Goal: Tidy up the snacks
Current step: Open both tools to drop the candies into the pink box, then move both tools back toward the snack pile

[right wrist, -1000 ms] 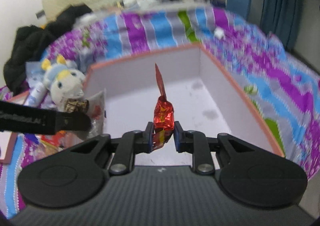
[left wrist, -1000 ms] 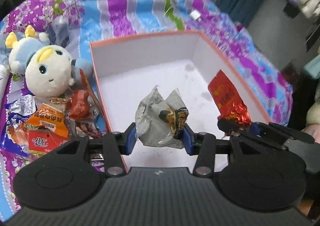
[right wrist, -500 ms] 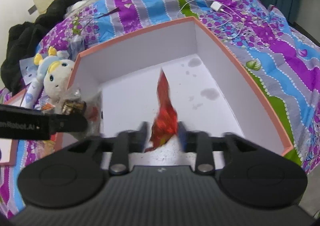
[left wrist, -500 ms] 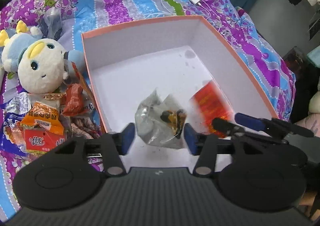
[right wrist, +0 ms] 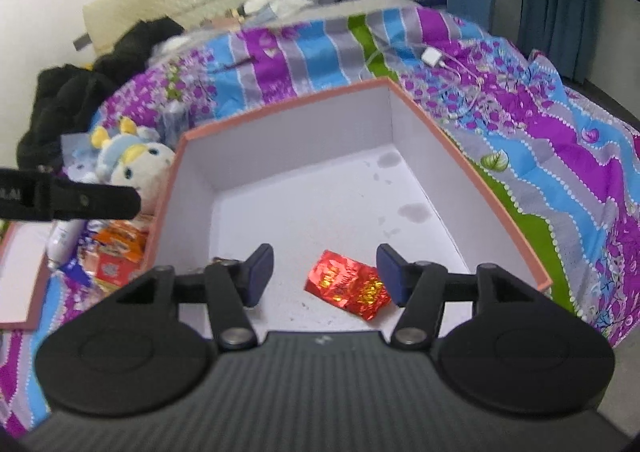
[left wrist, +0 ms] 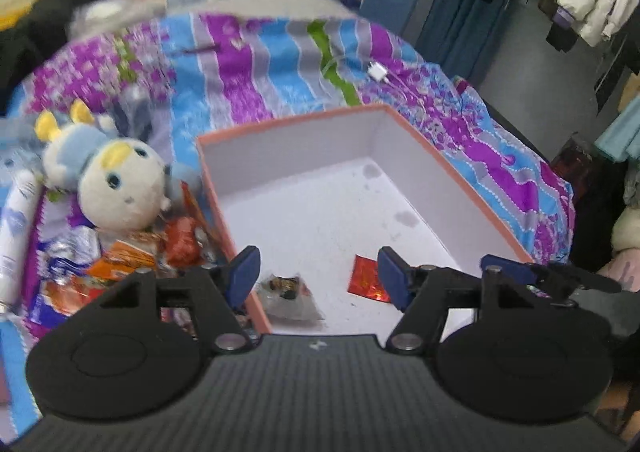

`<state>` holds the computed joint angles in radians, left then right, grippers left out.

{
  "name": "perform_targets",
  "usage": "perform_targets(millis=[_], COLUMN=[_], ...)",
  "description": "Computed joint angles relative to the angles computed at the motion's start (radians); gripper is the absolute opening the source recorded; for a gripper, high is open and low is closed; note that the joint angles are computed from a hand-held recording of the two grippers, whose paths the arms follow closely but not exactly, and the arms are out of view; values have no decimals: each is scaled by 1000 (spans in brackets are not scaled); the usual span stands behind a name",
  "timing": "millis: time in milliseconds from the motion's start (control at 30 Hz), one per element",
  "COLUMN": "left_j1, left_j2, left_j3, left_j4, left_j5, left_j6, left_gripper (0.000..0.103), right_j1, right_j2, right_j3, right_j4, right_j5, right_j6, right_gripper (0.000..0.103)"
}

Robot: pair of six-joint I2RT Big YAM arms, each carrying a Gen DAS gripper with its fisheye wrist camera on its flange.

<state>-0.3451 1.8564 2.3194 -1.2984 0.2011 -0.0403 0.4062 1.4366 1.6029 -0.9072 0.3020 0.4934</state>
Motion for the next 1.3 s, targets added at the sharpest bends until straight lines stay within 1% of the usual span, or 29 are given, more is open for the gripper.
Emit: perform_targets(millis=[133,200,300,367,433,533,633,733,867,1067,1300], left_j1=[6,6,10,8,14,27,36,54,75,113,136], left_j2=[-116,-181,-258,-309,-355,-422,-489,-550,-623,-727,-833], left_j3=[-173,-272,-386,-456,-514,-593,-664,-726,-795,-899,-988], left_j4=[107,174,246,293,324,369,395,406,408,410,405], left_j5=[9,-11,-21,-47,-45,-27,-35,-30,-28,-3,-31], left_j6=[-8,-7,-1,9,1,-32,-42,-65,-93,-109,-103], left_gripper=[70,70,70,70,70,70,70,70,70,70,70], right_j1=[48,70,106,132,159,200,243,277,318,393,466], right_j2=[-47,-72,-112,-137,-155,-181,-195,-209,-227,-241,-245], right_j3=[-45,-71,-110,-135,-152,-178,-193,-209,-227,-246,-253], right_j4=[48,75,112,142,164,196,208,216,215,215,198], right_j5=[52,76,107,125,148,168,203,222,247,302,331], right_j6=[-14,-16,-1,0,-6,-13,-16,-10,8,-6,59], right_gripper=[59,59,59,59,59,59,59,59,59,59,59])
